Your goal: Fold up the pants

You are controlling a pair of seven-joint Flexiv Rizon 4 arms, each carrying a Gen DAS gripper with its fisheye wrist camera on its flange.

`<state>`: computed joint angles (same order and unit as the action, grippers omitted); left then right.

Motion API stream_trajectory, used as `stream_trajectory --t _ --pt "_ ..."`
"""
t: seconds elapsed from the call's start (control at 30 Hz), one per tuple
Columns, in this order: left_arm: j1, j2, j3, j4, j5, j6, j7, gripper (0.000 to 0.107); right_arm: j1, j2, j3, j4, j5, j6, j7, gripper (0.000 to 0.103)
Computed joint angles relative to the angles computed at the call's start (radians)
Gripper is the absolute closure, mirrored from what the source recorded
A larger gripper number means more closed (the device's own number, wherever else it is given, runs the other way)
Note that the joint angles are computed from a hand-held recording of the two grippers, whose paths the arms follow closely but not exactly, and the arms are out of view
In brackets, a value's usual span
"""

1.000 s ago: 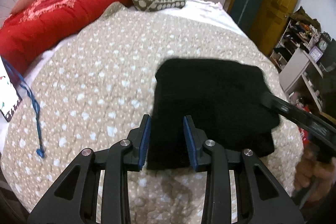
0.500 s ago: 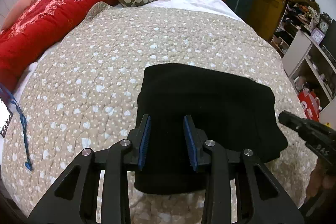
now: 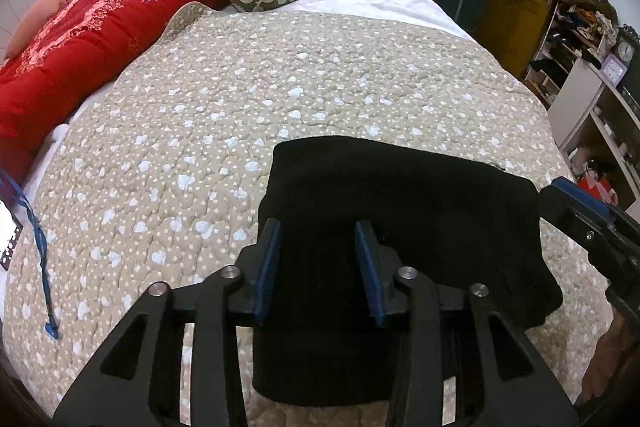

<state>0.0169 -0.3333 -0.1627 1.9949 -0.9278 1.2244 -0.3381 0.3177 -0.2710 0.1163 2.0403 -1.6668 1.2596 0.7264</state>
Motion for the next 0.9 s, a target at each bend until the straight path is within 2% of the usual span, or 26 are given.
stream_trajectory --t 0.13,0.23,0.33,0.4,0.47,0.57,0.8,0.9 --pt "-0.006 -0.015 0.003 -0.013 0.027 0.003 -0.021 0.069 -0.002 -0.042 -0.008 -0.039 0.016 0.03 -0.064 0.066" --pt "-0.005 -0.022 -0.005 -0.017 0.036 0.015 -0.023 0.069 0.011 -0.076 -0.013 -0.044 0.131 0.043 -0.176 0.068" --pt "-0.004 -0.028 -0.015 -0.02 0.041 0.022 -0.019 0.067 0.045 -0.083 -0.017 -0.021 0.284 -0.002 -0.284 0.068" --pt "-0.008 -0.036 -0.022 -0.02 0.046 0.045 -0.016 0.065 0.044 -0.089 -0.046 -0.004 0.283 0.059 -0.255 0.068" --pt "-0.009 -0.042 -0.028 -0.02 0.055 0.067 -0.017 0.064 0.035 -0.101 -0.085 -0.002 0.21 0.133 -0.163 0.068" --pt "-0.006 -0.051 -0.038 -0.023 0.069 0.085 -0.027 0.062 0.021 -0.113 -0.092 -0.011 0.175 0.152 -0.13 0.068" --pt "0.013 -0.046 -0.035 -0.028 0.109 0.049 -0.071 0.061 0.063 -0.078 -0.065 0.006 0.358 0.078 -0.29 0.068" --pt "0.023 -0.032 -0.029 -0.022 0.107 0.012 -0.077 0.061 0.088 -0.041 -0.055 0.024 0.377 0.058 -0.337 0.068"
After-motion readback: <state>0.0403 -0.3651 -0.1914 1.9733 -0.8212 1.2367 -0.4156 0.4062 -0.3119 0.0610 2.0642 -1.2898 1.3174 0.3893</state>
